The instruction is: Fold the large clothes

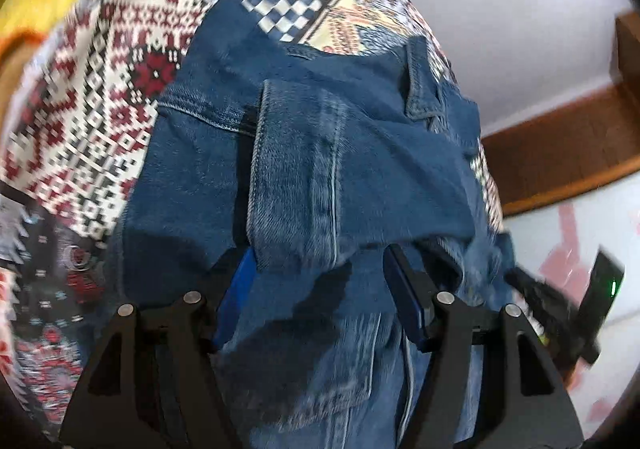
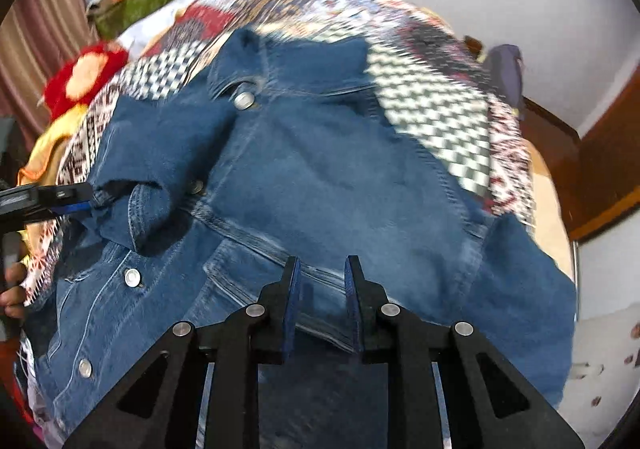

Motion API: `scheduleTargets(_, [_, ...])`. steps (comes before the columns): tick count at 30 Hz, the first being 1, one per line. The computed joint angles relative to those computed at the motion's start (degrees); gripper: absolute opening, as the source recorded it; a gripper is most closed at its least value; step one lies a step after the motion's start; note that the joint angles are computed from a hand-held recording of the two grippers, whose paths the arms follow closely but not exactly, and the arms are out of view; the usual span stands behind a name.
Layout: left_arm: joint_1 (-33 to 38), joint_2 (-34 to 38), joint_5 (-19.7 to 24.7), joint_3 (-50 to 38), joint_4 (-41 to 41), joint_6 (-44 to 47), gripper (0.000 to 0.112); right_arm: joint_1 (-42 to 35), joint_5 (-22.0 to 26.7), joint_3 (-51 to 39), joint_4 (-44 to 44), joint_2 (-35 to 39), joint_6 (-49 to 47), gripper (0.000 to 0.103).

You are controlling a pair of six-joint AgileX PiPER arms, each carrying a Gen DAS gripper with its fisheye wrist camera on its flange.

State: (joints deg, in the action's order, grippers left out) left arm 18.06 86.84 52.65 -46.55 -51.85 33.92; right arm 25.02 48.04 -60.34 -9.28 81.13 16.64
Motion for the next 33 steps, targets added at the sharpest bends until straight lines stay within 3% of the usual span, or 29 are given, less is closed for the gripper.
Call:
scheduleTargets(3, [2.1, 3.1, 0.9, -0.3, -5.6, 1.2, 0.064, -1.9, -0.4, 2.7, 0.6, -4.4, -0.9, 0.018])
scheduleTargets(8, [-0.1, 4.7, -1.7, -2.6, -3.8, -1.0, 0.031, -5.5, -0.5, 5.7, 4.7, -9.2, -3.8, 0.018])
scheduleTargets(11, [-3.4, 2.4, -4.5, -4.1, 1.9, -4.8, 0.021, -7.4, -1.3, 6.5, 6.8, -10.5, -5.3, 0.018])
scheduleTargets(15, [-12.5, -3.8, -9.6, -8.1, 15.4, -17.1, 0.018, -8.5, -1.5, 6.7, 7.3, -11.8, -6.2, 0.018])
scheduleTargets(21, [-27.6, -9.9, -11.2, -19.7, 28.5, -29.2, 0.016, -11.1, -1.0, 5.5, 8.6, -14.7, -8.4, 0.018])
scheduleTargets(22, [-30.1, -9.7, -11.2, -21.8, 29.4, -30.0, 0.005, -12.4, -0.8, 5.4, 9.6, -15.5, -9.5, 0.018])
scheduleTargets(25, [-37.1, -5.2, -8.9, -30.3, 29.2, -30.8, 0.006, -16.0, -0.1, 5.2, 12.2, -17.7, -12.3, 0.018])
scheduleTargets(28, [-45.1, -0.3, -8.0, -35.8, 34.1, -34.1, 0.006, -20.8, 1.1, 5.3, 15.6, -19.7, -16.0, 0.018])
scheduleTargets(33, [-53.4, 7.4, -4.1, -40.8, 33.5, -33.9, 0.006, -30.5, 4.2, 6.9, 22.7, -21.4, -24.9, 0.018])
